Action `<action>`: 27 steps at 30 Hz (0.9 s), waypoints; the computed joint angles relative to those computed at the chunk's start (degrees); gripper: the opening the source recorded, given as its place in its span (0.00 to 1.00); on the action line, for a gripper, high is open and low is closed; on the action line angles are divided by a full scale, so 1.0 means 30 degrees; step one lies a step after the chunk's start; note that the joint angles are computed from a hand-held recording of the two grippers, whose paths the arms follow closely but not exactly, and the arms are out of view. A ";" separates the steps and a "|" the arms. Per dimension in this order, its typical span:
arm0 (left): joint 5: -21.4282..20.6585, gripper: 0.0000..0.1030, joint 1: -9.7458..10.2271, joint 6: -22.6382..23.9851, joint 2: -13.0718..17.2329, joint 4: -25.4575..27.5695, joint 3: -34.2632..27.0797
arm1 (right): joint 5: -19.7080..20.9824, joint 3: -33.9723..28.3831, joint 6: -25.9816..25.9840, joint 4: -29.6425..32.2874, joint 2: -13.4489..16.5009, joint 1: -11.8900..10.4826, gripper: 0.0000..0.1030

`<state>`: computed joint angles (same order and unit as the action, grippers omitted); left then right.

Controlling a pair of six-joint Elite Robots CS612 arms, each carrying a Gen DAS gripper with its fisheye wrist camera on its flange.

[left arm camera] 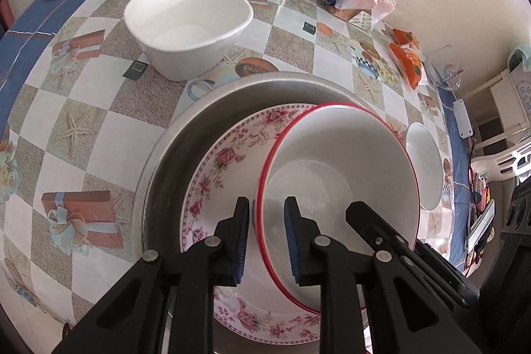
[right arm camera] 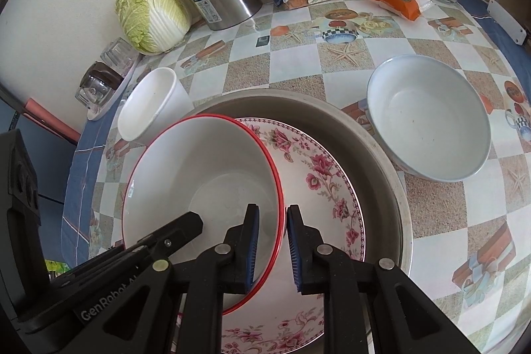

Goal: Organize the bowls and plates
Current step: 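Hold the bowl with both grippers resting on the rose plate, then open both grippers to release the red-rimmed bowl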

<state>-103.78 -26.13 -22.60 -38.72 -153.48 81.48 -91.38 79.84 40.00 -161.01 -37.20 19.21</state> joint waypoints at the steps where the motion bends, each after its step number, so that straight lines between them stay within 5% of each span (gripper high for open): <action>1: 0.0008 0.21 0.0012 -0.0046 -0.0015 -0.0056 0.0017 | 0.0037 0.0001 0.0035 -0.0005 -0.0003 -0.0011 0.20; 22: 0.0906 0.22 0.0024 -0.0463 -0.1032 -0.3036 0.1338 | -0.1893 0.1064 -0.0373 -0.2318 -0.1022 0.0198 0.19; 25: 0.1213 0.40 0.0010 -0.0552 -0.1126 -0.3481 0.1502 | -0.2273 0.1091 -0.0221 -0.2196 -0.1078 0.0224 0.19; 27: 0.1422 0.43 0.0008 -0.0637 -0.1186 -0.3855 0.1610 | -0.2574 0.1130 -0.0028 -0.2016 -0.1130 0.0230 0.33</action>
